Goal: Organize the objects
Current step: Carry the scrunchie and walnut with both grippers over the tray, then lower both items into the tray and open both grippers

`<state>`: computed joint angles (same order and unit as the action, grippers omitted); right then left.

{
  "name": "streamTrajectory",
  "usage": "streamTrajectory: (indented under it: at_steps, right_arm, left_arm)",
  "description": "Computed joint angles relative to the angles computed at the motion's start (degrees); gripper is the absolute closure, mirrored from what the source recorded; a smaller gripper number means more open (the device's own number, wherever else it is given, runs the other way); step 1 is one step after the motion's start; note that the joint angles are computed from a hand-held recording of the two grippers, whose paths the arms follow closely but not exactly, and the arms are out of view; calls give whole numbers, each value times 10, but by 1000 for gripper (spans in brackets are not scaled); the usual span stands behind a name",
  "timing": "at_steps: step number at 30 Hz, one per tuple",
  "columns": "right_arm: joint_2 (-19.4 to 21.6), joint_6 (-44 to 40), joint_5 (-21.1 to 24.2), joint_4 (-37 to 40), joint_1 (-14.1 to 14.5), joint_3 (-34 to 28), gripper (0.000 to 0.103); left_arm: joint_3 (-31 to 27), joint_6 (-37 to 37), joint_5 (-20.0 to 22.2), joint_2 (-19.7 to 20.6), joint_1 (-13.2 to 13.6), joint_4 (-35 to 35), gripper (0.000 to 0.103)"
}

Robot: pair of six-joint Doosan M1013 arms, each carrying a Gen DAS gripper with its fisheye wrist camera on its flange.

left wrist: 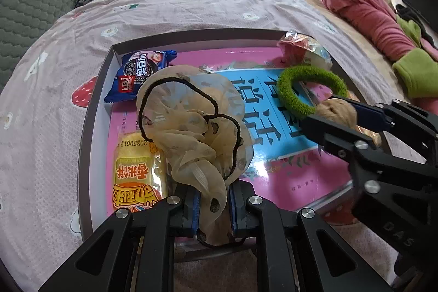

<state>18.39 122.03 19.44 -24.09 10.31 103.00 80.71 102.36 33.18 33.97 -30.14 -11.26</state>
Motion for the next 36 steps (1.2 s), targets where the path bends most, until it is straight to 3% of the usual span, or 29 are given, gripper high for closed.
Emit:
streamTrajectory:
  at_steps: [8, 27, 31, 36]
  right_arm:
    - [13, -69, 22, 62, -2, -8, 70]
    - [27, -101, 49, 81, -1, -18, 70]
    - [27, -96, 53, 74, 0, -19, 66]
    - [25, -78, 61, 54, 1, -20, 62]
  left_arm:
    - [-4, -5, 14, 1, 1, 10, 86]
    - [-3, 1, 12, 1, -1, 15, 81]
    - [-4, -6, 12, 1, -3, 27, 74]
    - [-6, -16, 14, 1, -3, 46, 59]
